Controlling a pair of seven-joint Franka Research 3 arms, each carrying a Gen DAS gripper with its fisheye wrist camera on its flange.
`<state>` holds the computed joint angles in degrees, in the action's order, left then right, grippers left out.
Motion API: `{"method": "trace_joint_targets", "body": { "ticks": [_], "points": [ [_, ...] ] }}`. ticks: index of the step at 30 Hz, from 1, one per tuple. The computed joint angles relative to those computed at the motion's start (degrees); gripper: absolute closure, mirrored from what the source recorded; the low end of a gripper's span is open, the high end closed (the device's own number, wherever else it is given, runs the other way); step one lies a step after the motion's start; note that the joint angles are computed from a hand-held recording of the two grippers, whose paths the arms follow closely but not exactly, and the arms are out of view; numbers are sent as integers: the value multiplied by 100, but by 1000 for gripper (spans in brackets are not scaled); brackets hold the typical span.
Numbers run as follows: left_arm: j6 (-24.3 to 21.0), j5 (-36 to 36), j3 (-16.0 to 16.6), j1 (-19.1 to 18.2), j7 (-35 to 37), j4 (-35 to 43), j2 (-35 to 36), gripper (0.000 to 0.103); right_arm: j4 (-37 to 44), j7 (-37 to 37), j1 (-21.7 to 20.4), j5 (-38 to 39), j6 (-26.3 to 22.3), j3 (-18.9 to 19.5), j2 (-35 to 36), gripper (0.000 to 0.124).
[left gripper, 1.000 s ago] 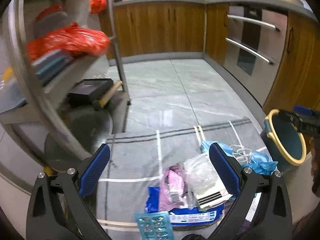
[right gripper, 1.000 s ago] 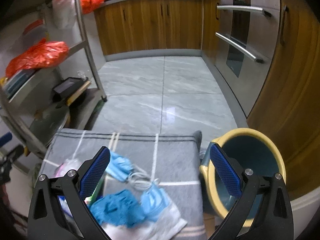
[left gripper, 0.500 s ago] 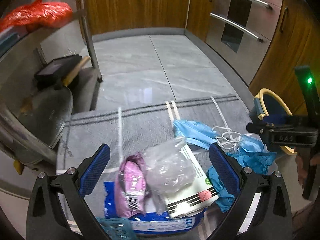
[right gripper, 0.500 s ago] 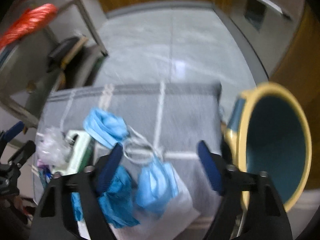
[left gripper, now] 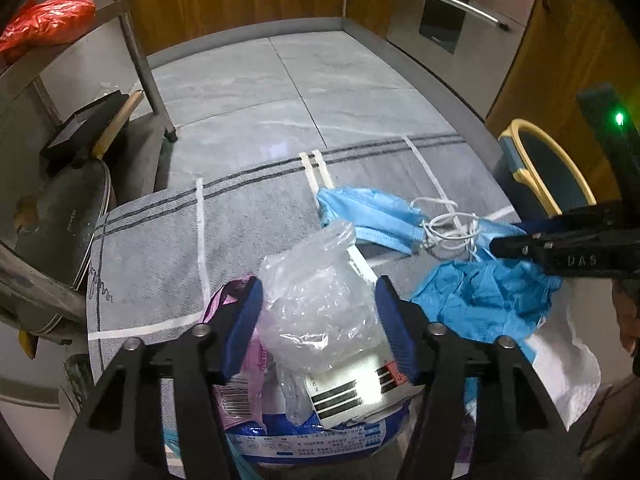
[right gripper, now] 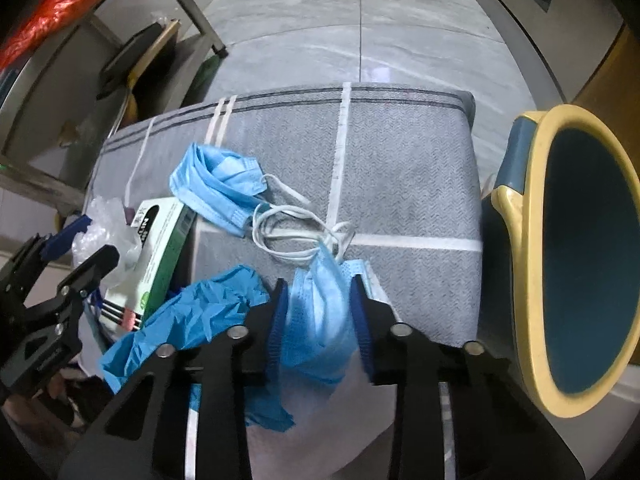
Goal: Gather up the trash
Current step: 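Grasp the blue face mask with the right gripper while the left gripper grasps the clear plastic bag, then carry the blue mask over the bin with the right gripper while the left carries the plastic bag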
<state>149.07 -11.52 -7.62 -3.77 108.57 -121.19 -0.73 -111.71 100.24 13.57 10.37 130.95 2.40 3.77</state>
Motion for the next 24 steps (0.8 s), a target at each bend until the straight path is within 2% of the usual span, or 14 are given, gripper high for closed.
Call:
{"method": "trace_joint_targets", "body": {
  "ticks": [2,3,5,13,16,17,19,20,21,24],
  "points": [
    [26,24,-6,-5,57,-16,-13,55,-17,-29,-7,53,57,-3,-19,108],
    [43,64,-10,-10,53,-29,-28,61,-24,-14,-4,45,76,-2,-32,112],
    [33,14,-1,-14,140,-33,-50,64,-23,-13,5,-14,140,2,-62,115],
    [122,-372,75,-47,396,5,-229,69,-88,-194,-30,195,614,5,-325,122],
    [184,-476,98,-63,449,18,-272,71,-35,-264,-45,238,585,6,-333,122],
    [201,-523,107,-71,480,14,-281,71,-17,-359,-46,270,581,9,-320,119],
    [193,-619,122,-86,547,31,-284,71,-27,-367,-45,192,522,11,-301,100],
    [200,-623,123,-90,563,24,-286,71,-20,-291,-39,98,477,15,-271,86],
    [210,-621,122,-94,578,12,-291,71,-1,-221,-33,9,437,16,-224,80],
    [185,-580,118,-98,566,24,-270,71,7,-23,-29,-235,290,-7,-100,80]
  ]
}}
